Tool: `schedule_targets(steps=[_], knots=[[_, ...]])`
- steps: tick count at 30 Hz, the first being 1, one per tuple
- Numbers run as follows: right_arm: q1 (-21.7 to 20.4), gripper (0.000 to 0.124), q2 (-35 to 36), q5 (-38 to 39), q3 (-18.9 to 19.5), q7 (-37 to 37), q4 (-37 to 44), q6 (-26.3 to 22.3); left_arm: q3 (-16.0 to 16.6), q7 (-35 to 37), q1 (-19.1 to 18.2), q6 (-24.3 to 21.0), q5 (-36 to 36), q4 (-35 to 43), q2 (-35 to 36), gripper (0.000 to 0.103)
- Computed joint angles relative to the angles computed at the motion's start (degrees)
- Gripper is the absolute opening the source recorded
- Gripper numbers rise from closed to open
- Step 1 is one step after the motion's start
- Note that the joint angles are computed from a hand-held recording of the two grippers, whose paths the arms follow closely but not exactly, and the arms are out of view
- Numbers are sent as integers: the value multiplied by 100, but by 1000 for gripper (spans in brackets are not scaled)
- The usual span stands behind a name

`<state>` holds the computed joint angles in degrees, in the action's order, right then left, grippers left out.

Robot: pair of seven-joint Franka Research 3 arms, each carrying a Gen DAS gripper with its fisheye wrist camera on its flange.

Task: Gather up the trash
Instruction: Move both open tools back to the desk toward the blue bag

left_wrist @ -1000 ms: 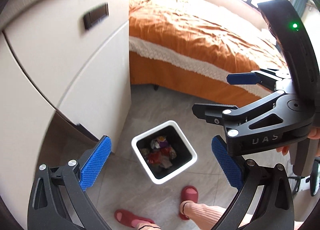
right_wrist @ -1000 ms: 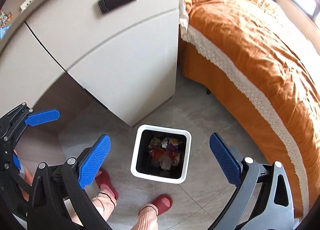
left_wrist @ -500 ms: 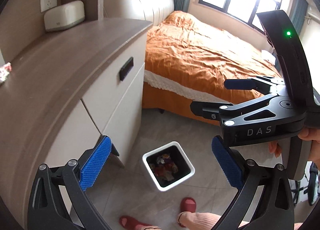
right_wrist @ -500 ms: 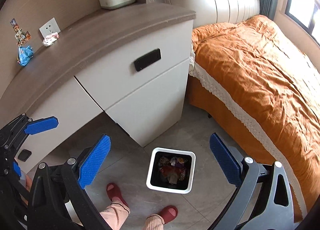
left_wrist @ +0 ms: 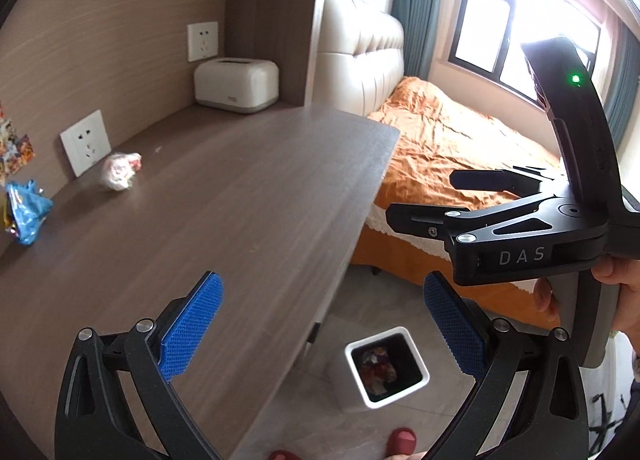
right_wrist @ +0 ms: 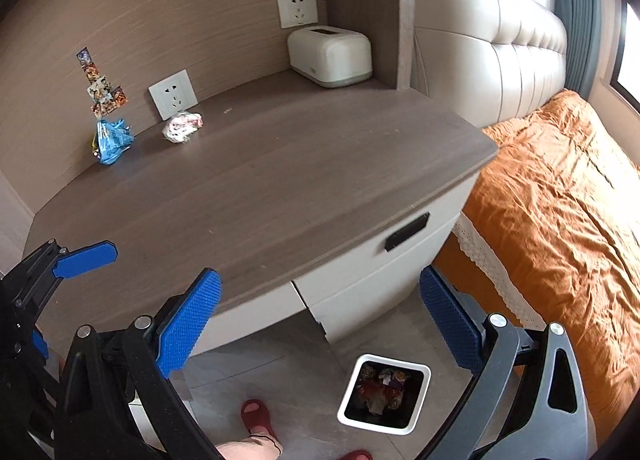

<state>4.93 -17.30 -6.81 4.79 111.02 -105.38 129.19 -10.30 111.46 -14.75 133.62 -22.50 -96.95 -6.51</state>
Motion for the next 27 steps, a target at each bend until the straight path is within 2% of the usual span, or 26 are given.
schedule_targets(steps=[6,12,20,27], knots=[[246,99,810,-360,187,107,1048,-79,261,181,313,-45,-118,319,75,98],[666,99,1514,-722,148,301,1928,47,387,282,686,-62,-68,751,275,98],[1255,99,2546,-826,-94,422,3259,-57,441,265,1099,28,-10,1179,537,98],[1598,99,3377,-602,-314,-28,4333,-199,400,-68,1314,166,382,1292,710,98]])
